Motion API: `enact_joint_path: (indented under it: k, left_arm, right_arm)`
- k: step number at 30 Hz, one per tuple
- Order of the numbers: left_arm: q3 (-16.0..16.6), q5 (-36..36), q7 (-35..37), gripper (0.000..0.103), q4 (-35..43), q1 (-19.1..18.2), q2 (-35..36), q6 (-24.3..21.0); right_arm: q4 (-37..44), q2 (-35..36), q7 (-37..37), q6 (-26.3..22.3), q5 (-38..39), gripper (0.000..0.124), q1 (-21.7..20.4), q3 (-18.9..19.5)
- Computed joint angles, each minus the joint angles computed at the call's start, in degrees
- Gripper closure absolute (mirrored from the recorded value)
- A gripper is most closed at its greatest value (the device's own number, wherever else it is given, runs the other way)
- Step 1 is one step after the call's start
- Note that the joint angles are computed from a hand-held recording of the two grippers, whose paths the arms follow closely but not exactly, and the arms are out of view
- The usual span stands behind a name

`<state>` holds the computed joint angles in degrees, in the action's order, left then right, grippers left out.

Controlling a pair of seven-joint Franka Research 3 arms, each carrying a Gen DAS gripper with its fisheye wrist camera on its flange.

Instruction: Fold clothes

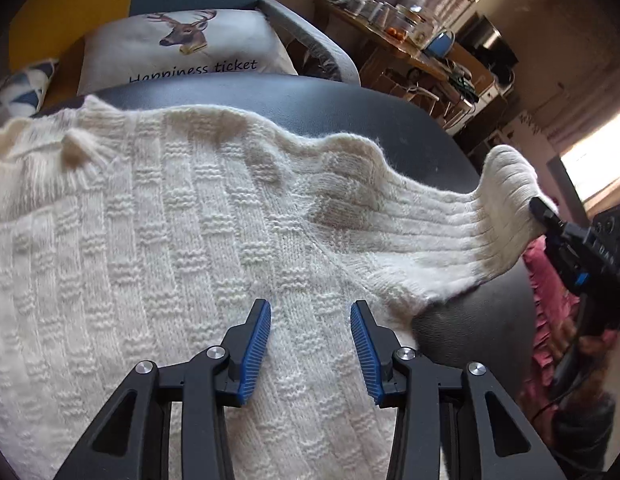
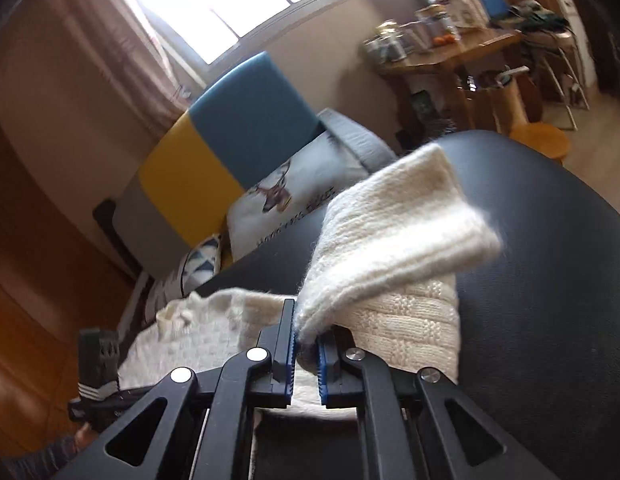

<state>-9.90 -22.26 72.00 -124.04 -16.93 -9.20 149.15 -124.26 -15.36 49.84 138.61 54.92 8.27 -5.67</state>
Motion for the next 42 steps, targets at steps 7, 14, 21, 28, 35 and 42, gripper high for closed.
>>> enact_joint_path:
  k: [7,14,21,28,35,42]
  left_arm:
    - [6.4,-24.4,9.5,0.060,-5.9,-2.9,-5.9,0.4]
    - [8.2,-42.0,17.4,0.044,-3.3,-1.4,-3.3,-2.9]
    - [4.4,-49.6,17.5,0.043,0.6,2.5,1.6,-5.5]
    - [0.3,-47.6,15.1,0.090,3.1,3.8,4.8,-0.2]
    - [-0.4,-39.0,15.7,0.095,5.6,3.2,3.2,6.0]
    - [2.7,-34.4,18.0,0.095,9.6,2.4,-2.7,9.4]
  right_arm:
    - [-4.1,1.2,6.6,8.3,-22.8,0.116,5.0,10.6]
    - [-6.8,1.0,7.6,8.1,-21.8,0.114,8.7,7.7]
    - [-6.6,0.5,4.8,7.3,-15.2,0.114,9.3,5.8]
    - [-6.6,-0.7,2.1,4.3,-8.8,0.104,9.1,3.9]
    - [-11.9,-6.9,4.4,-3.5,12.6,0.097,6.1,-3.8]
    - [-20.6,-9.6,7.7,-17.8,38.1,0.047,3.2,-9.6]
